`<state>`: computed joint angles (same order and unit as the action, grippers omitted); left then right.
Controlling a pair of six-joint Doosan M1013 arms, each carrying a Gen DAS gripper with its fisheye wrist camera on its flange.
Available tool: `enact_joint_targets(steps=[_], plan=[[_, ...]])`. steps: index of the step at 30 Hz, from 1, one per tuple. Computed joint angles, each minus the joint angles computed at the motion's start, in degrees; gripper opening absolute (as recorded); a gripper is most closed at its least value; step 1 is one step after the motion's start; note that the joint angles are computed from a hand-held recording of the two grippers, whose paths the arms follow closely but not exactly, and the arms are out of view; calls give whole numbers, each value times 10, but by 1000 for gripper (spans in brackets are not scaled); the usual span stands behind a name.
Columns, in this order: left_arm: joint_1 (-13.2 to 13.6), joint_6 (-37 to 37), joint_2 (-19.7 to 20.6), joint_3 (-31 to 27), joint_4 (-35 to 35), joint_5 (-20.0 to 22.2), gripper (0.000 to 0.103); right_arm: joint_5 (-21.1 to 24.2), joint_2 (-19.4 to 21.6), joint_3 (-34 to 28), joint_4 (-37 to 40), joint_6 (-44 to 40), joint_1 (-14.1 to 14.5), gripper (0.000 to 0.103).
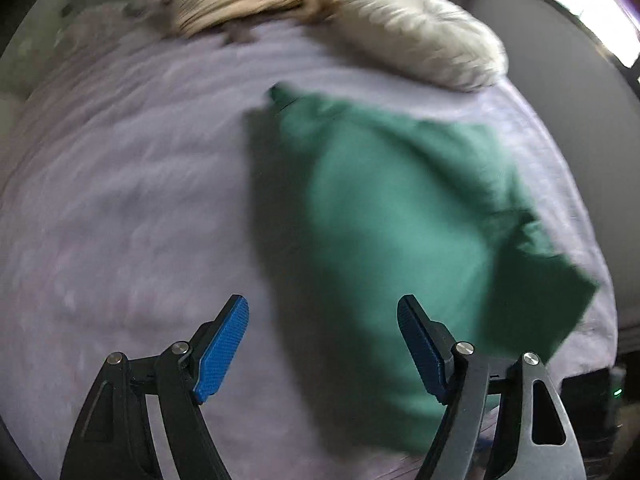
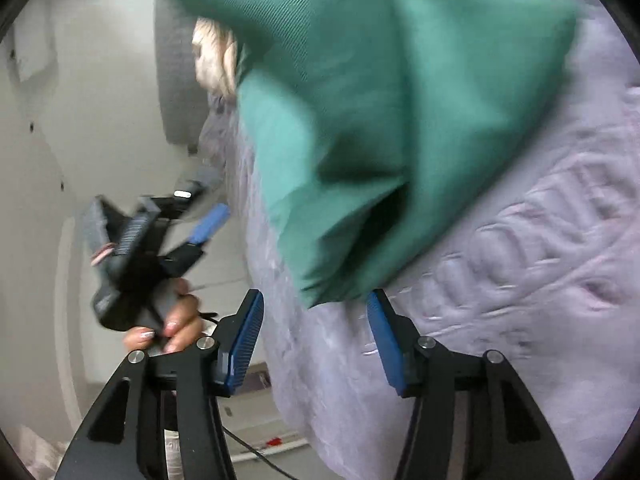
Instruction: Fold large clothes
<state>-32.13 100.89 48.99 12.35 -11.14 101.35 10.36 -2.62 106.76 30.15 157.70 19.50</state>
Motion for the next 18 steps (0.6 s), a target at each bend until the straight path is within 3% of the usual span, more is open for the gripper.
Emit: enact_joint_targets(steps=[3, 4, 6, 10, 13, 16, 18], plan=[[7, 9, -36, 76, 15, -25, 78, 35, 15, -23, -59, 42, -13, 59], [8, 12, -42, 89, 15, -31, 78, 41, 21, -29, -68, 50, -16, 51], [12, 25, -60, 119, 10, -50, 78, 60, 30, -42, -27, 11, -26, 15], [16, 28, -63, 122, 1, -54, 78, 57, 46, -76, -78, 41, -7, 11], [11, 26, -60, 132, -6, -40, 78, 70, 68, -79, -10, 4, 1, 9], [0, 44, -84, 186, 26, -65, 78, 69, 72, -71, 85, -48, -2, 11], [4, 45, -95, 206, 9, -83, 78, 132, 65, -90, 58, -62, -12, 17]])
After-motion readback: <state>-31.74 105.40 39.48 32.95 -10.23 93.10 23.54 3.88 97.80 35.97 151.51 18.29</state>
